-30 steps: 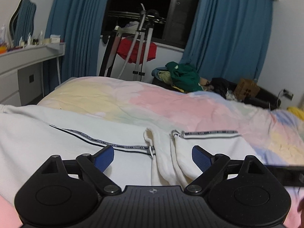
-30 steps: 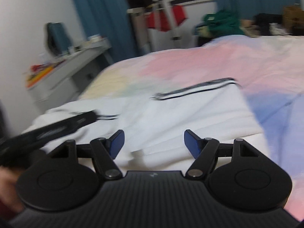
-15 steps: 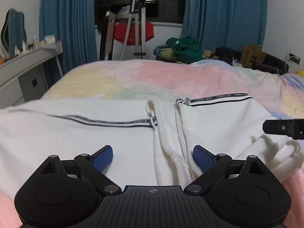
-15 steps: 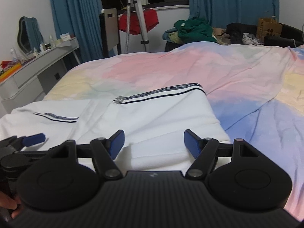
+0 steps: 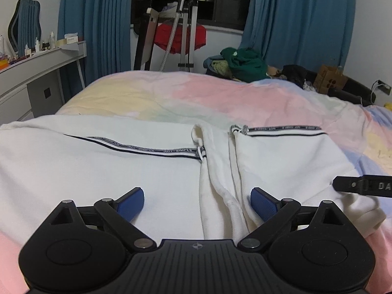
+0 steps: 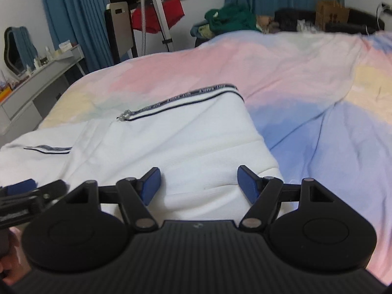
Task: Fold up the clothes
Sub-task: 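Grasp the elastic waistband with the left gripper and lift it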
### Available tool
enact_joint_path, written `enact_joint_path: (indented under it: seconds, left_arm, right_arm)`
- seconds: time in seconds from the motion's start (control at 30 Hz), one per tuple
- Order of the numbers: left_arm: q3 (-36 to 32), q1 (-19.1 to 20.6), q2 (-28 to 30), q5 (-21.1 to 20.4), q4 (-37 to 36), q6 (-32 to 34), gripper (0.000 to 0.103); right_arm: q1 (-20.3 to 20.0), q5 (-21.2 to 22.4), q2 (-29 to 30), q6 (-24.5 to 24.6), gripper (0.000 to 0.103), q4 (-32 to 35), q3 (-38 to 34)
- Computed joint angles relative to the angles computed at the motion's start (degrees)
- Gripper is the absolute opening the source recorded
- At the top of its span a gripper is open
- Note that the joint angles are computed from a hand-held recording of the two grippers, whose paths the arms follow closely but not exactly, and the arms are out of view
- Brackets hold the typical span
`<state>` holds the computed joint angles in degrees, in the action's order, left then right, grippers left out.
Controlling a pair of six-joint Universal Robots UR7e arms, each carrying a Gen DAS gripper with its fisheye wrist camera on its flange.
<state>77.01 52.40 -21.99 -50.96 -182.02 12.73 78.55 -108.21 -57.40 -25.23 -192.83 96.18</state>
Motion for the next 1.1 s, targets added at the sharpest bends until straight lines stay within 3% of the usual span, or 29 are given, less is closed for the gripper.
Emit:
enact_joint_path:
  seconds: [0.17,0.27,0.4,0.5,0.67,0.87,1.0,1.1]
  left_arm:
    - [4.23,-0.47,-4.73,0.25,0.05,-6.67,0.095]
    - [6.57,0.36,-9.53,-1.65,6.10,-17.33,0.095]
    - [8.15,1.66,-16.06,0.00,16.82,-32.08,0.095]
    - [10.46,3.09,-20.52,-0.15,16.50,-38.84,0.096]
    - [10.80,5.32,-22.62,0.22,19.22,-41.50,0.097]
    - [8.04,11.52,-20.63,-7.70,21.70,-52.93,0.091]
    - [7.02,14.74,-19.47,-12.97,15.84,-55.49,0.091]
    - [6.19,15.28,-18.01,-12.33,10.45,-53.75,0.091]
  right_arm:
    - [-0.82,2.15,-1.02,0.77,0.071,0.71,0.75]
    - [-0.94,2.63,-1.56,1.08,0.071,1.47,1.09]
    - [-1.01,2.94,-1.87,1.74,0.071,1.95,1.21]
    - [-1.04,3.16,-1.95,2.38,0.071,1.87,1.25]
    - [-1.53,4.65,-2.84,4.38,0.073,3.09,1.91]
    - [-0.72,3.99,-3.04,3.40,0.072,1.27,2.69]
    - [0.10,2.00,-2.52,1.83,0.072,-0.94,2.56]
    - [0.57,1.42,-1.96,0.94,0.072,-2.10,2.22]
